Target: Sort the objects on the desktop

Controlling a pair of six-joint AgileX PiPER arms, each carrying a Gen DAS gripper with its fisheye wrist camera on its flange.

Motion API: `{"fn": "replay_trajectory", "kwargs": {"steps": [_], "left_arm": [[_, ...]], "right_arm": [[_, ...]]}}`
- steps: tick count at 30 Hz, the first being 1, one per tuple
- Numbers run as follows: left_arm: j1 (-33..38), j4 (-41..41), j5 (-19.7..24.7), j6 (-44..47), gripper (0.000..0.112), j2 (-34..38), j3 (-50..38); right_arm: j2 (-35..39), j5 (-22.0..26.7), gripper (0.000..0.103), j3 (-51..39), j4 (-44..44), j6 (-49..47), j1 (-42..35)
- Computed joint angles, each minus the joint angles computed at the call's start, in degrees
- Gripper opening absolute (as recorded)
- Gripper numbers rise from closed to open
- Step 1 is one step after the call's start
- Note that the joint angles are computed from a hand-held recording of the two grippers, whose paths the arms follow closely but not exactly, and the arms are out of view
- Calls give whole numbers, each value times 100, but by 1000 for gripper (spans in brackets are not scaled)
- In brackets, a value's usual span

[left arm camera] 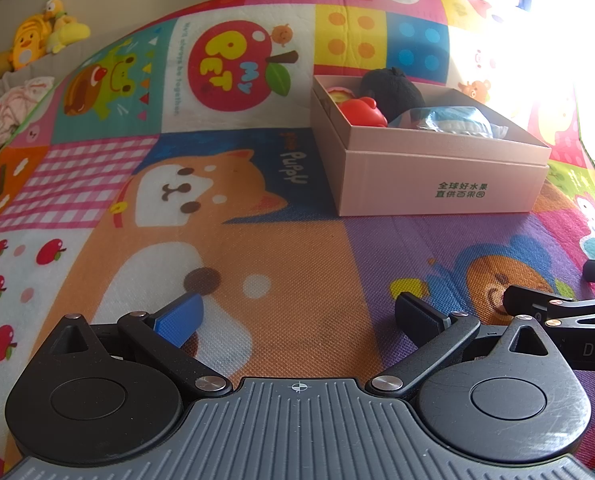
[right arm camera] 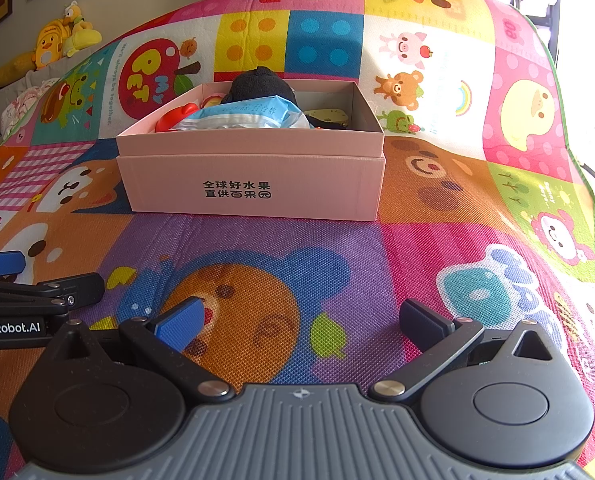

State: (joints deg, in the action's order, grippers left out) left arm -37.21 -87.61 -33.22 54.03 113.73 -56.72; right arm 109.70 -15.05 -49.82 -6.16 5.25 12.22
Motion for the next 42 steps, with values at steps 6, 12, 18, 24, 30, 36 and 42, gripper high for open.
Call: {"fn": "replay_trajectory", "kwargs": {"steps": [6, 12, 18, 24, 30, 36, 42], "left_arm": [[2, 3, 2, 0, 103, -8, 10], [22, 15, 11, 6, 103, -4, 4], [-19, -13, 0, -13, 103, -20, 11], [-24, -106, -27, 133, 103, 2, -45], [225, -64, 305, 328, 103, -97, 6], [159, -958, 428, 1207, 103, -210, -105], [-42, -944, 214, 926, 103, -206, -64]], "right_arm": [[0, 3, 103, -3, -6, 5, -1], [0, 4, 103, -5, -9, 8, -1], [0, 3, 103, -4, -5, 5, 0], [1, -3, 103, 2, -3, 2, -1], [4, -10, 103, 5, 5, -7, 0], [5, -13, 103, 7, 13, -12, 2], [5, -13, 103, 7, 20, -19, 4]]}}
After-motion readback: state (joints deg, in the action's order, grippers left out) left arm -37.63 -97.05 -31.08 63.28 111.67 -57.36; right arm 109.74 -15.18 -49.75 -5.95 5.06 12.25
